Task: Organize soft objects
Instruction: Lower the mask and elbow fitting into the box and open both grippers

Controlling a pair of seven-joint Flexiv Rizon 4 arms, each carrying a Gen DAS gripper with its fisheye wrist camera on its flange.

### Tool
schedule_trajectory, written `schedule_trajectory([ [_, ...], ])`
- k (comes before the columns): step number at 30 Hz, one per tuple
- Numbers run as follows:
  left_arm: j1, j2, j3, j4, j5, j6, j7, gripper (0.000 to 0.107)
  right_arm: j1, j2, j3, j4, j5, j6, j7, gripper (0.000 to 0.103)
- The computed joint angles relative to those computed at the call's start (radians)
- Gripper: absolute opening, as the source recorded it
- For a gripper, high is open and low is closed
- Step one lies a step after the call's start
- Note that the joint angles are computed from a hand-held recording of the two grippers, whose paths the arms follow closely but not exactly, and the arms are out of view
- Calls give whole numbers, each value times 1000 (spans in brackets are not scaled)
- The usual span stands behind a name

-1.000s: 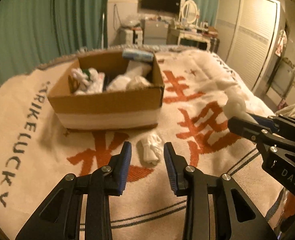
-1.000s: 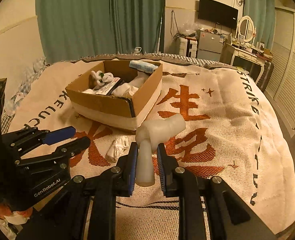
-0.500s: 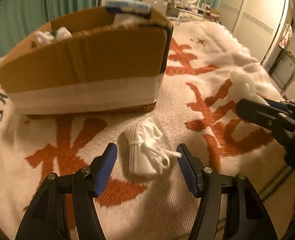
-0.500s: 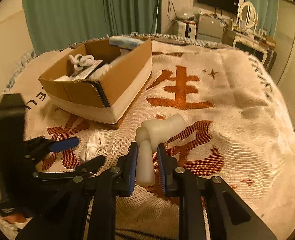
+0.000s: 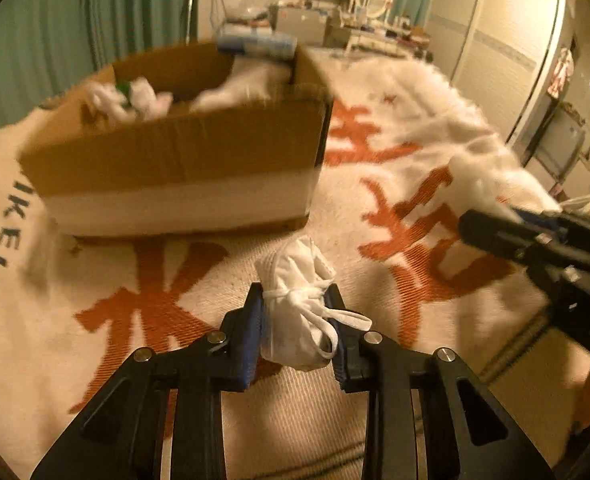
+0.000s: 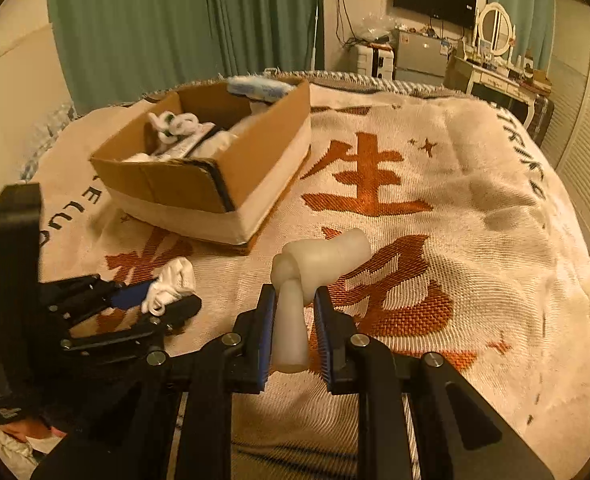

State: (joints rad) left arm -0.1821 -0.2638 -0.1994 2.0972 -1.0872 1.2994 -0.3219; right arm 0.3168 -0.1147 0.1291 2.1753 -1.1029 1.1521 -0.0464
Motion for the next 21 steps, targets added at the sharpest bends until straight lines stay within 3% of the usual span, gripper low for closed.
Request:
schedule_trajectory([
  [5, -19, 106, 13, 19, -166, 5, 139, 29, 23, 51, 29, -21, -30, -57, 4, 19],
  [11, -54, 153, 68, -34, -265, 19, 233, 29, 41, 74, 50, -101, -101, -98, -9, 19],
  [17, -35, 110, 86, -132, -265, 28, 250, 29, 50, 1, 24, -229, -139, -51, -63, 19],
  [21, 3, 18, 75, -221, -174, 27, 183, 29, 56, -87, -17, -322, -119, 4, -121, 19],
])
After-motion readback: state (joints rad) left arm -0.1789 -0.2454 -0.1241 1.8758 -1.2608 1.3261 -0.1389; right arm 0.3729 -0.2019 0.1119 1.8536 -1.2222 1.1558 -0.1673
